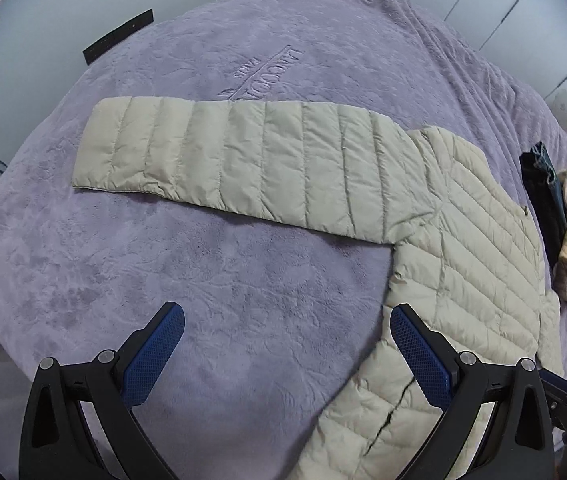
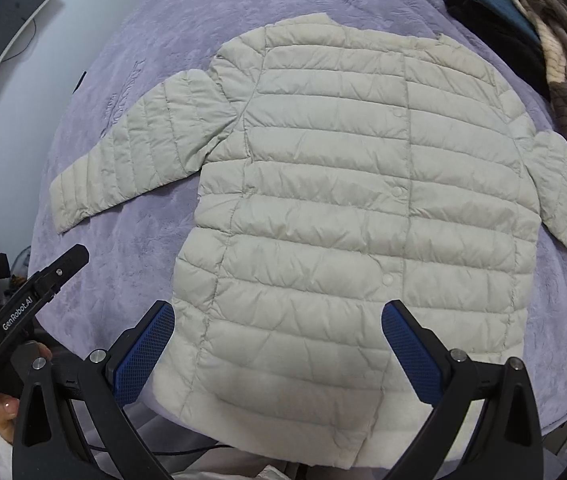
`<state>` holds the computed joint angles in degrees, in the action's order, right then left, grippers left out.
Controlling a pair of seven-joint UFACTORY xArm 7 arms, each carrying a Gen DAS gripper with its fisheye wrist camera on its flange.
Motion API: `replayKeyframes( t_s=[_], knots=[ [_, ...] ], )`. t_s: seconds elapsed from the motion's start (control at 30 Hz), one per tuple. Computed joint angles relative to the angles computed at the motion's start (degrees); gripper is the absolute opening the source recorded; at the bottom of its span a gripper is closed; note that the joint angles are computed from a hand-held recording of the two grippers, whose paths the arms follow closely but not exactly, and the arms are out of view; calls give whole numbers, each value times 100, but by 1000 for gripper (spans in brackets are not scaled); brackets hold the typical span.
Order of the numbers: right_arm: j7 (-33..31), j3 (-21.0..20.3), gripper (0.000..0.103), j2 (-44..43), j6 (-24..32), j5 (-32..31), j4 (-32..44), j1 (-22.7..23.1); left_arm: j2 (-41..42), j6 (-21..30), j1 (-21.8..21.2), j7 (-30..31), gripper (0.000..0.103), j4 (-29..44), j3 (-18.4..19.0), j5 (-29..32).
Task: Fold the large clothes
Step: 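Grasp the cream jacket's sleeve cuff with the left tool while the right tool pins the body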
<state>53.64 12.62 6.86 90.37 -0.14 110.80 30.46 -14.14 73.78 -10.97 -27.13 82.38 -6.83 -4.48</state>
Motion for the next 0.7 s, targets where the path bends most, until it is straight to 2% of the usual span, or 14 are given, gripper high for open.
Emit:
replayKeyframes(
  t_s=[0.27,0.37,0.4,0.43,0.5,0.53,0.7],
  knots=[
    [-682,-236,103,1277,-308,-357,1000,131,270,-1056,274,210,103,-558,374,-528],
    [-830,-405,99,1752,-438,-591,1495,263,382,-1388,388,211,103,-717,464,-724],
    [-879,-461,88,1882,-516,-665,1625,303,418,-1478,425,195,103,-762,485,-771],
    [-949,-505,66,2014,-625,-695,1735,317,441,-1575,463,186,103,-816,510,-825],
    [-1035,-536,39,2242,-829,-548,1876,269,498,-1750,536,147,103,-898,547,-894],
    [-1065,-534,32,2310,-1031,-420,1837,208,510,-1826,570,134,103,-951,564,-921],
    [-1410,-600,28,2656,-1718,-363,1861,194,583,-2225,697,168,103,-1213,661,-1231]
  ],
)
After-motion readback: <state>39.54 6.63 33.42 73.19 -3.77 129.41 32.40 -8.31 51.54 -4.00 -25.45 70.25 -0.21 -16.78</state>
